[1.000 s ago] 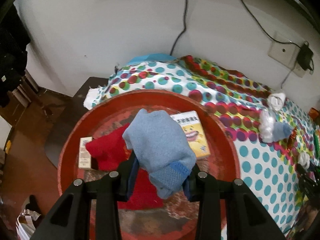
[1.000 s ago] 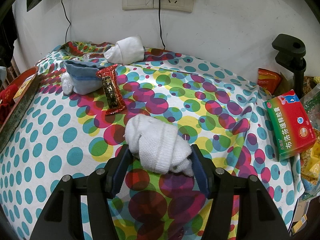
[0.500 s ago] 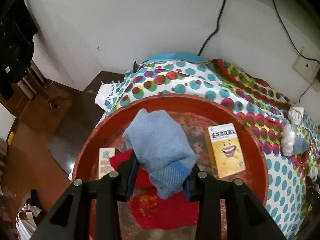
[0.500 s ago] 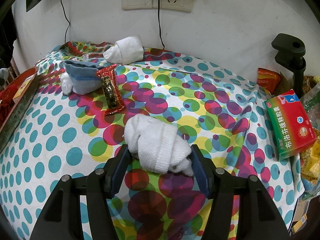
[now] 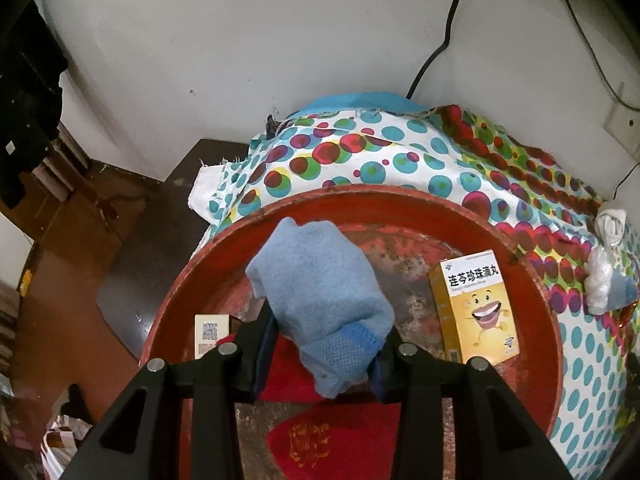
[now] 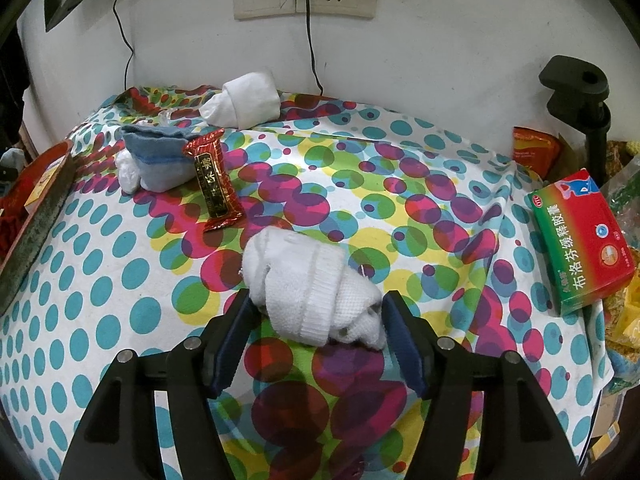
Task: Organize objects
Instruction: 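Carry the light blue sock onto the red tray and open the left gripper, then carry the white sock onto the red tray and open the right gripper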
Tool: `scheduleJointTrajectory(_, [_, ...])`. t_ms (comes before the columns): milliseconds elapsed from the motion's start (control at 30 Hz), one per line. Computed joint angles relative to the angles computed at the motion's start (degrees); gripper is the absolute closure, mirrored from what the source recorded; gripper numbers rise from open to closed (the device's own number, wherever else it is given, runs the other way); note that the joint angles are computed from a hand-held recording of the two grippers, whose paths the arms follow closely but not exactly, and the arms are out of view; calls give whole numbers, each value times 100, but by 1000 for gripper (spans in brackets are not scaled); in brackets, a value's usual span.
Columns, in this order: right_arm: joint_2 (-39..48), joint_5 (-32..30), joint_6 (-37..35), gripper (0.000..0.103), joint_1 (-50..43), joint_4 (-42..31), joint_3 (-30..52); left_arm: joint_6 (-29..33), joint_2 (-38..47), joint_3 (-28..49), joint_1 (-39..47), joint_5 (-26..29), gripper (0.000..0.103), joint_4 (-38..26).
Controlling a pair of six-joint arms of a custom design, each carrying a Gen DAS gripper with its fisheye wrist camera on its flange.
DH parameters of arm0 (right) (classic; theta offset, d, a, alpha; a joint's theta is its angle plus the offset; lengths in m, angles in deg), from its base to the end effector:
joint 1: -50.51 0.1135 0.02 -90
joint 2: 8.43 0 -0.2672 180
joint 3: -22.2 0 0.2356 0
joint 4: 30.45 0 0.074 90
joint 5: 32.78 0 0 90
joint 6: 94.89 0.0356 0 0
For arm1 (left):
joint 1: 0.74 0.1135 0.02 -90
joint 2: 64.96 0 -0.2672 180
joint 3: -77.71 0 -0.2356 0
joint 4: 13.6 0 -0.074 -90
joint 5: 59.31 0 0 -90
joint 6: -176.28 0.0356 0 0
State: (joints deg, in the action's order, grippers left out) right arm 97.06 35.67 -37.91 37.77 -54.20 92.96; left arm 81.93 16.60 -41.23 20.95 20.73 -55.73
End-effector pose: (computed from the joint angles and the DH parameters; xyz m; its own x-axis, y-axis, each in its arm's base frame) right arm 0.3355 -0.0624 0.1455 -0.7069 -0.3598 -0.6090 -0.4382 0.8986 -0.0223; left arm 0.2315 0.0987 0.1984 -0.7896 -0.3945 -0.4701 -0.4992 0.8584 0.1183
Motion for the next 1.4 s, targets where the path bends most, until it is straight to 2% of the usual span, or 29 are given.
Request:
scheduleJointTrajectory(133, [-3, 12, 10, 39, -1, -1, 1, 50, 11, -19, -121, -195, 63, 74])
scheduleJointTrajectory(233, [4, 32, 30, 38, 0, -5, 17, 144, -24, 8, -23, 89, 55, 21])
scheduleJointTrajectory(300, [1, 55, 44, 38, 7, 12, 10, 156, -109, 11, 32, 217, 54, -17])
scheduleJointTrajectory(567, [-22, 118, 67, 37, 40, 60, -16, 319, -610, -58, 70, 8, 54, -232])
scheduleJointTrajectory(700, [-71, 191, 71, 37, 75, 136, -75, 530, -1056, -358, 169, -64, 53, -289])
scheduleJointTrajectory(933, [-240, 413, 49, 37, 175, 400, -303, 1000, -2134, -951, 1222, 552, 54, -491])
scheduleJointTrajectory(1133, [-221, 401, 157, 37, 174, 328, -260, 1290, -2882, -1286, 1768, 613, 54, -823])
scheduleJointTrajectory(1300, [-189, 640, 336, 37, 293, 66, -78, 1474, -3102, -1271, 2172, 1035, 54, -1248])
scheduleJointTrajectory(1400, [-311, 782, 373, 37, 394, 40, -136, 1589, -3178, -1154, 2200, 1112, 54, -1437])
